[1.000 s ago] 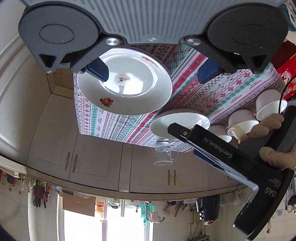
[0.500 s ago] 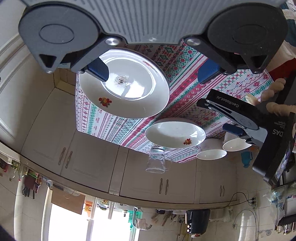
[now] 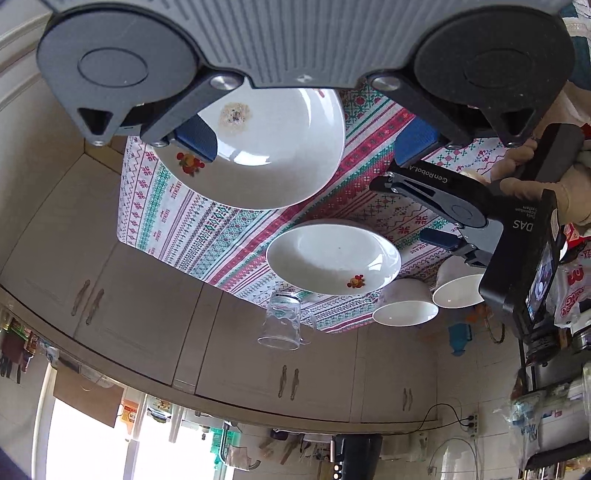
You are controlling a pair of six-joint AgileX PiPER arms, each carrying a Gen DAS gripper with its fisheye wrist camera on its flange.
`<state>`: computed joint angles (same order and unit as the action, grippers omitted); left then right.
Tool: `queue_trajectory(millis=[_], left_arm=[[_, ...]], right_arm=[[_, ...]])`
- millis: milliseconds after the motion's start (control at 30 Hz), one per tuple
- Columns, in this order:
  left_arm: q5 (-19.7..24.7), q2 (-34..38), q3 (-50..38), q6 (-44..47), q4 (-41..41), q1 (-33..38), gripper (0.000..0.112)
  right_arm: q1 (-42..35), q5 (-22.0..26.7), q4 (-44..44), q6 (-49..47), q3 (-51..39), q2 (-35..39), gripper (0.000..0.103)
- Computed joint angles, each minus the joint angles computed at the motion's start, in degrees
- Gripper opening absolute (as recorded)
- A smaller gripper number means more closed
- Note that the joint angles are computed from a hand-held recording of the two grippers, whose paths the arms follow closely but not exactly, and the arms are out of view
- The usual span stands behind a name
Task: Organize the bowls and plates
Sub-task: 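Open the left tool and pull it back from the stacked plates, then move the right tool to the flat flower-print plate and grasp its rim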
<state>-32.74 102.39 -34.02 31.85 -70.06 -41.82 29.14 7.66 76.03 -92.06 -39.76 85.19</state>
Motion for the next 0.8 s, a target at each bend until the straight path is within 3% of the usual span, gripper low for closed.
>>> queue_trajectory(millis=[267, 400, 633, 800], left_arm=[[-0.7, 2.3, -1.0, -5.0, 5.7, 2.4, 0.098], [-1.2, 3.7, -2.1, -4.9, 6.5, 3.5, 0.100], [-1.0, 5.3, -4.4, -2.7, 5.0, 5.4, 0.102], [-0.8, 5.8, -5.0, -2.7, 5.7, 6.3, 0.102]], right_arm=[[-4.7, 10.8, -17.2, 14.2, -12.8, 9.4, 0.103], [-5.2, 13.7, -25.6, 21.8, -19.7, 14.3, 0.103], [-4.2, 21.0, -38.2, 29.8, -32.9, 22.7, 0.103], [-3.7, 29.4, -44.3, 33.1, -45.0, 29.2, 0.103]])
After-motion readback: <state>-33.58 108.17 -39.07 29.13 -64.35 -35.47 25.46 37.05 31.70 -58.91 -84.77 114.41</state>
